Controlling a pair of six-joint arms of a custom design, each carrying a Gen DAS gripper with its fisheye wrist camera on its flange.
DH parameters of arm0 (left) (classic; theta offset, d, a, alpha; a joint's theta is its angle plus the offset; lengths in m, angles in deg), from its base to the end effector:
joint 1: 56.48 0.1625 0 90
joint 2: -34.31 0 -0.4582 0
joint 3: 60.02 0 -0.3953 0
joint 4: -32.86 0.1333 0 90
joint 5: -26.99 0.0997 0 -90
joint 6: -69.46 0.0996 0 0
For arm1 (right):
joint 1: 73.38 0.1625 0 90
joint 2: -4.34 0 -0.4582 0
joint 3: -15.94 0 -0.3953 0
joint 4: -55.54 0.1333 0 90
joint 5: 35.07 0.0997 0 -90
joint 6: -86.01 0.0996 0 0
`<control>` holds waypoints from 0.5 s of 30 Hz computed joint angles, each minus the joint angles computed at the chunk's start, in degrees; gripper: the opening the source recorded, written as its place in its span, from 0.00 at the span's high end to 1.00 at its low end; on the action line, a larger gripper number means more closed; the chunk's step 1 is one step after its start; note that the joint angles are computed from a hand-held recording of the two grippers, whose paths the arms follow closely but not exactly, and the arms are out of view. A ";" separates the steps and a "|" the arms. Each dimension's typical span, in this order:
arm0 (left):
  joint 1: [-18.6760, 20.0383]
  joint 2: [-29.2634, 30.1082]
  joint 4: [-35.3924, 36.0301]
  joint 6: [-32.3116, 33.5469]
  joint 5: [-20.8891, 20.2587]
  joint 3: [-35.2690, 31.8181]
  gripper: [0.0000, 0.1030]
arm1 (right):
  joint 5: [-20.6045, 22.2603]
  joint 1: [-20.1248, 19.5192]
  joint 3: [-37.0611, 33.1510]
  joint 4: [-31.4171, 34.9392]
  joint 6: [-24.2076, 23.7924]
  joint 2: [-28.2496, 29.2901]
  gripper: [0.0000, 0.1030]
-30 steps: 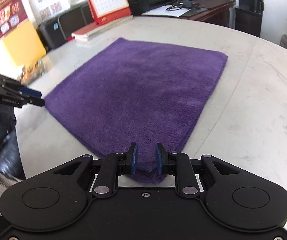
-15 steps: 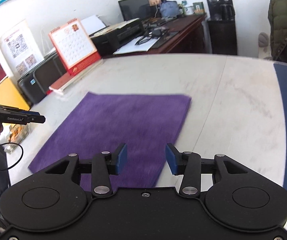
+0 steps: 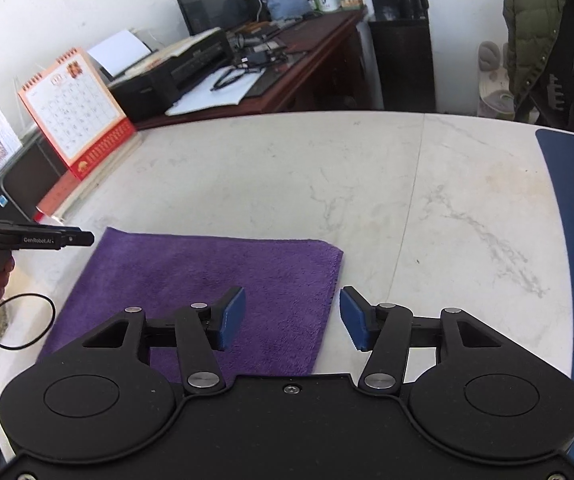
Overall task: Fold towel
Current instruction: 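Move both open grippers to opposite corners of the purple towel's edge, then close the left gripper on one towel corner while the right gripper grasps the other corner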
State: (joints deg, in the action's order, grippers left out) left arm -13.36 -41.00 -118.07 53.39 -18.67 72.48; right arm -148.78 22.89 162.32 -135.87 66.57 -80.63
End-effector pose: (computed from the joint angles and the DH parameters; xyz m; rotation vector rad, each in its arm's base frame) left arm -0.1785 -0.4451 0.2089 0.6193 2.3704 -0.5894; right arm 0.1325 -0.3520 0.2661 0.3744 -2.5095 0.8538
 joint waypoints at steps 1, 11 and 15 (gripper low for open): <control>0.48 0.26 -0.57 0.55 -0.26 -0.13 0.68 | -0.17 0.05 -0.39 0.05 0.12 0.64 0.50; 3.60 2.12 -4.95 6.90 -3.30 -0.99 0.68 | -2.86 0.62 -1.59 0.54 1.52 3.77 0.49; 4.24 3.11 -7.64 9.84 -3.68 -1.13 0.68 | -3.46 0.44 -1.73 1.66 1.80 3.74 0.49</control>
State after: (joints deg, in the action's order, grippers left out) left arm -9.12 -37.89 -125.71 63.22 -22.35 71.36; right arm -152.24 23.32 160.59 -134.21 68.37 -76.89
